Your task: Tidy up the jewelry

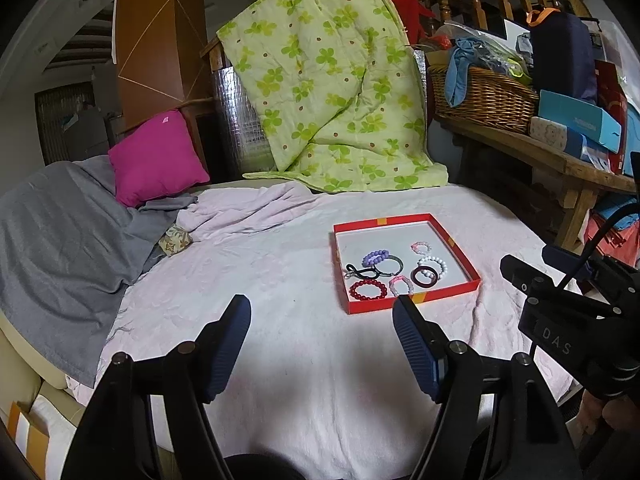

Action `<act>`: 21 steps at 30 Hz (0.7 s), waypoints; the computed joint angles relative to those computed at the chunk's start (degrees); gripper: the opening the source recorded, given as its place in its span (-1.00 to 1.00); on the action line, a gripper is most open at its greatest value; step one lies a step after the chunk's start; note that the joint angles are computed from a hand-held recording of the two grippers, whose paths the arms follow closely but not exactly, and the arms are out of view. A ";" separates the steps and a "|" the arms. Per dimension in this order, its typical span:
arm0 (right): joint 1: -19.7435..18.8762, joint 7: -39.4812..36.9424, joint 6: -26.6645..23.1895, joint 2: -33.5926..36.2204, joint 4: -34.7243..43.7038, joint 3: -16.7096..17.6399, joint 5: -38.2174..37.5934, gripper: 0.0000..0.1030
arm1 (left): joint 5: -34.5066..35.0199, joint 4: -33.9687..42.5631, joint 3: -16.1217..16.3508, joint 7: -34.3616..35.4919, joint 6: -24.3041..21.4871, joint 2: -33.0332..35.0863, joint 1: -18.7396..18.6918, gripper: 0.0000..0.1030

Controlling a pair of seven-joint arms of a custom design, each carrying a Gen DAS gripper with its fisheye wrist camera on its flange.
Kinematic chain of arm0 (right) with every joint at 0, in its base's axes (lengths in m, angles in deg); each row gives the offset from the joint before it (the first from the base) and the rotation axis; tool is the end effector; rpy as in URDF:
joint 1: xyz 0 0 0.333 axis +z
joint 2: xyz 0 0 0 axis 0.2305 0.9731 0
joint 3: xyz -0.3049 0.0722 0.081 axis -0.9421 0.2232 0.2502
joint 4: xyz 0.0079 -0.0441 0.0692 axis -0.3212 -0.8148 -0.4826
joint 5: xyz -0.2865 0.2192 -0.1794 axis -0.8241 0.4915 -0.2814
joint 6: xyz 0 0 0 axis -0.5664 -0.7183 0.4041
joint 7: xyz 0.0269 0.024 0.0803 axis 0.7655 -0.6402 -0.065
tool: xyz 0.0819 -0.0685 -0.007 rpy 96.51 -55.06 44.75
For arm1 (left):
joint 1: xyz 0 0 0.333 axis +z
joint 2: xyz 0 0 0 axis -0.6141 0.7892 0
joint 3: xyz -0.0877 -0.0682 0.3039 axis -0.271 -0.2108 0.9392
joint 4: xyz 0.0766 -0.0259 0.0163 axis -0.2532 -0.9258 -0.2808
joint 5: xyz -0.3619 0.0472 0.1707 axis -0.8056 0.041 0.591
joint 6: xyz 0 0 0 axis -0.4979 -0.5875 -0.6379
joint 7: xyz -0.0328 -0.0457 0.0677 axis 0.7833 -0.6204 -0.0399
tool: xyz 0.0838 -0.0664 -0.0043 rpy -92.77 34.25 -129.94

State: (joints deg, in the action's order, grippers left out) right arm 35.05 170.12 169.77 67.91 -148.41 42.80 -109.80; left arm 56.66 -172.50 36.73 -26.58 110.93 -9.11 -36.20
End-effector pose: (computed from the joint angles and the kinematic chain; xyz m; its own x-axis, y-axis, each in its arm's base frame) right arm 0.4628 0.3455 0.6096 0.0491 -0.9988 -0.0018 -0.5114 -0.0236 -0.8590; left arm 0.4308 -0.1762 0.6367 -0.0323 -0.9934 -0.1102 -0.5290 0.1106 -0.8414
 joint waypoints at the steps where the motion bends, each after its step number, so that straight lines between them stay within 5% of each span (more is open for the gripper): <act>1: -0.02 -0.17 0.07 0.34 0.28 -0.05 0.05 0.11 | 0.27 0.32 -0.21 -0.25 0.01 0.36 0.35 0.56; 21: 1.88 -3.94 1.01 6.65 5.12 -3.36 2.93 0.11 | 0.00 3.07 2.28 -0.49 3.12 5.97 -0.84 0.61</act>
State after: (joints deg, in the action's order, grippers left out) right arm 36.93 166.19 170.78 74.56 -143.29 39.44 -106.87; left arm 56.66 -169.43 39.01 -27.07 114.05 -3.14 -37.03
